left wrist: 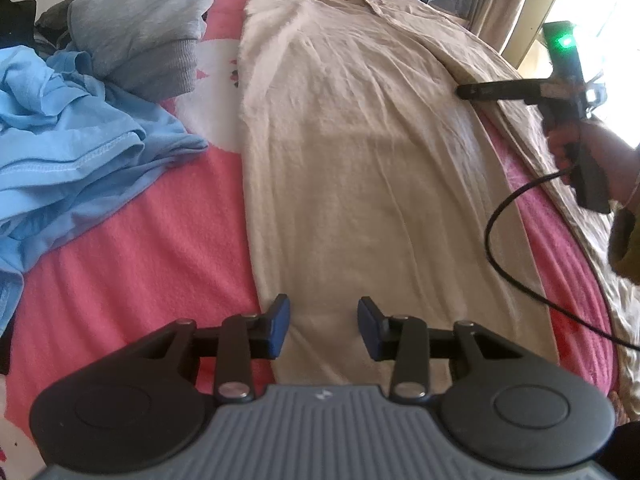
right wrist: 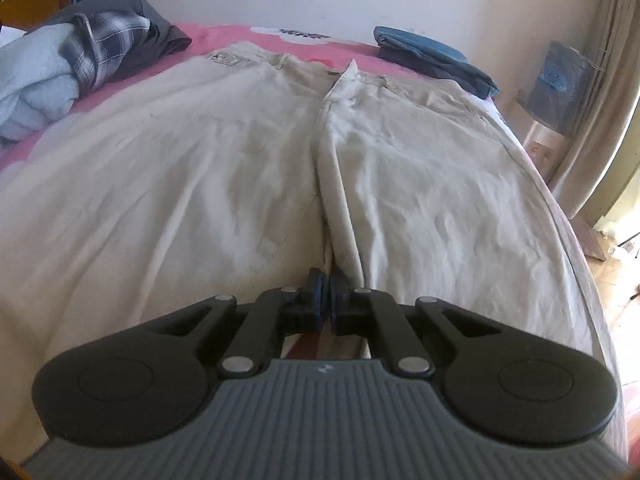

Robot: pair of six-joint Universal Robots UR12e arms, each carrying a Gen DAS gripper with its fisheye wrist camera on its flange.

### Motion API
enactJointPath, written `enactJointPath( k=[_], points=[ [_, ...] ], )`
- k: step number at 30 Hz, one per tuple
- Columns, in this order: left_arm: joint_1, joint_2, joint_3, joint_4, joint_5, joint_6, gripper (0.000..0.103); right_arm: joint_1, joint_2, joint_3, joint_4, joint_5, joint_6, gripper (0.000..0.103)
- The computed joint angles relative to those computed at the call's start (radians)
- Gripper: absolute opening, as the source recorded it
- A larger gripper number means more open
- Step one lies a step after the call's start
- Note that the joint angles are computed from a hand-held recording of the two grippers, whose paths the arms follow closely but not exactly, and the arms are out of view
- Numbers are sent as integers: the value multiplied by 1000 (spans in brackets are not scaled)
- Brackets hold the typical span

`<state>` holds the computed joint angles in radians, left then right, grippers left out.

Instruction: Fold clothes

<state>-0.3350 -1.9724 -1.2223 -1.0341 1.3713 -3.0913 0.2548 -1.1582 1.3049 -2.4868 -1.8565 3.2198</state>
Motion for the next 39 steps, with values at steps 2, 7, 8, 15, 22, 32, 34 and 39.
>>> enactJointPath(
  k=[2, 7, 8, 15, 22, 32, 34, 39],
  points=[
    [3, 4, -7, 4, -5, -1, 37, -3, -12, -10, 48, -8, 29, 3],
    [2, 8, -15, 13, -3, 4, 37, -3, -80, 44, -28, 86, -26, 8],
    [1, 7, -14, 13, -1, 9, 37, -3, -87, 53, -57, 163, -109, 8],
    [-4, 7, -16, 20, 13, 21, 37, -1, -74, 61, 106, 464, -594, 6],
    [3, 19, -45, 52, -6, 24, 37, -82, -183, 148, 222, 407, -456, 8],
    [0, 17, -32, 27, 5, 7, 37, -7, -54, 2, 86, 530, -605, 8],
    [-1, 22, -43, 41, 10, -5, 37, -1, -11, -66, 119, 550, -611, 8],
    [-5, 26, -50, 50, 19, -39, 38, 14, 142, -275, 164, 562, -499, 8]
  ],
)
